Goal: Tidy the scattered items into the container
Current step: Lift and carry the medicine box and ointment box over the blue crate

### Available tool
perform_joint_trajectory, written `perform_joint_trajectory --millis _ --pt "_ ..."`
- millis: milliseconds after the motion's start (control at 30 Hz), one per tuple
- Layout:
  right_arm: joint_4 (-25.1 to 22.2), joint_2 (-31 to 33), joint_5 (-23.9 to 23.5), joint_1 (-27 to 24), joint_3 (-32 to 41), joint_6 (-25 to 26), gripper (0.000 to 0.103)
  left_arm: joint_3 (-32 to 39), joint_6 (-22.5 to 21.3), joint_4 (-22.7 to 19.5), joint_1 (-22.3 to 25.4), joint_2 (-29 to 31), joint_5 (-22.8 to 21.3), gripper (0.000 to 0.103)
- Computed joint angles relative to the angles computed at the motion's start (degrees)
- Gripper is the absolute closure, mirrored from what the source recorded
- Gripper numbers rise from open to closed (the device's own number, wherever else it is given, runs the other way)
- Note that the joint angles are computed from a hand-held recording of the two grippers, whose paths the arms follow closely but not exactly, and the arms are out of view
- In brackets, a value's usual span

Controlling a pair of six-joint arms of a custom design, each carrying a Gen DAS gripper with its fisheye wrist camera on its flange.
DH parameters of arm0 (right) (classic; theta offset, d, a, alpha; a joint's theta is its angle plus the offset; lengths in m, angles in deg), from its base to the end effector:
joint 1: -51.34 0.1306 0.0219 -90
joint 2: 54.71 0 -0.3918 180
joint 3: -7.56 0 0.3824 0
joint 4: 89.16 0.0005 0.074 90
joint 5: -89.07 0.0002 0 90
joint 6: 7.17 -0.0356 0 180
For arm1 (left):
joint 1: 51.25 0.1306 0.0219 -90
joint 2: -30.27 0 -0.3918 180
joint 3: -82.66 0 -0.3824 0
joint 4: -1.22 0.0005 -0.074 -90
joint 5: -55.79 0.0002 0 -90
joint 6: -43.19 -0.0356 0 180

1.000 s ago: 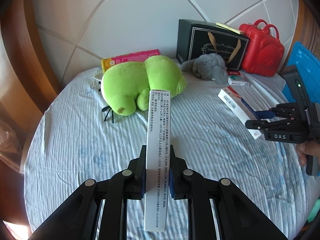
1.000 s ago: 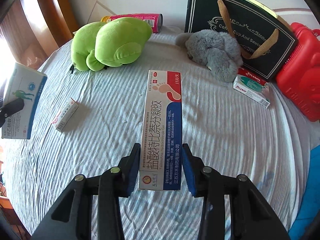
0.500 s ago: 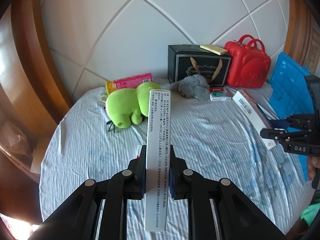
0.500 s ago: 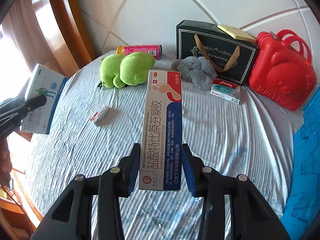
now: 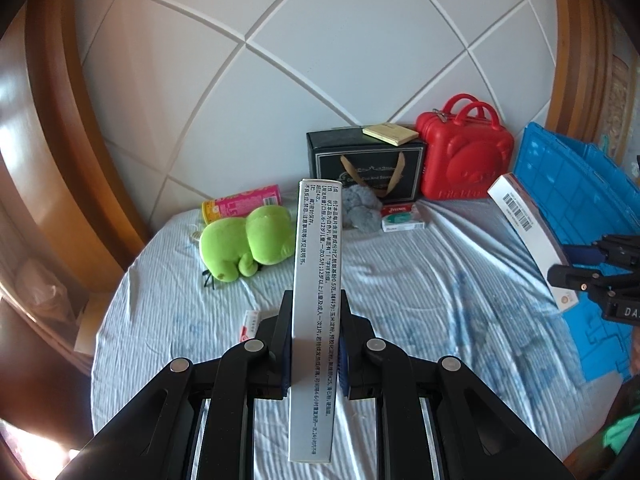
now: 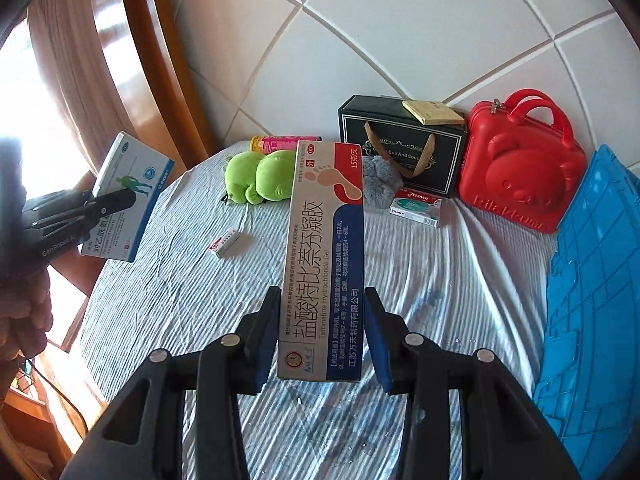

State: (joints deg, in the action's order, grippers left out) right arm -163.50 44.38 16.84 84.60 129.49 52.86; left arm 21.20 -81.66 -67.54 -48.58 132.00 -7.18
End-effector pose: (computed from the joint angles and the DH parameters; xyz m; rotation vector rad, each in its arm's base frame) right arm 0.4270 0.2665 0.5813 0.0624 2.4145 0.1204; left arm 0.5328 0.0082 0.5414 0.8409 2.2106 -0.2750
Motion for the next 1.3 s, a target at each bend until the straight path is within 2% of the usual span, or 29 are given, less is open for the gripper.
perform_joint_trajectory --millis 600,933,1133,1300 --pt "0.63 -17.22 -0.33 -5.93 -9.78 6.29 0.064 -2.69 9.60 1.10 -13.44 -9.55 -5.01 0.086" --pt "-1.22 -26.01 0.43 -10.00 -12.17 8.35 0.064 -1.38 14.05 1.89 -26.07 -11.43 -8.94 0.086" --pt "-3.45 -31.69 0.54 -14.81 -13.67 9.03 0.064 1.96 15.66 1.64 -34.70 -10.03 -10.89 0.086" --pt "-5.79 -36.01 -0.44 -20.93 -15.15 9.66 0.064 6.70 16.88 0.52 -42.17 -7.34 -11.71 0.086"
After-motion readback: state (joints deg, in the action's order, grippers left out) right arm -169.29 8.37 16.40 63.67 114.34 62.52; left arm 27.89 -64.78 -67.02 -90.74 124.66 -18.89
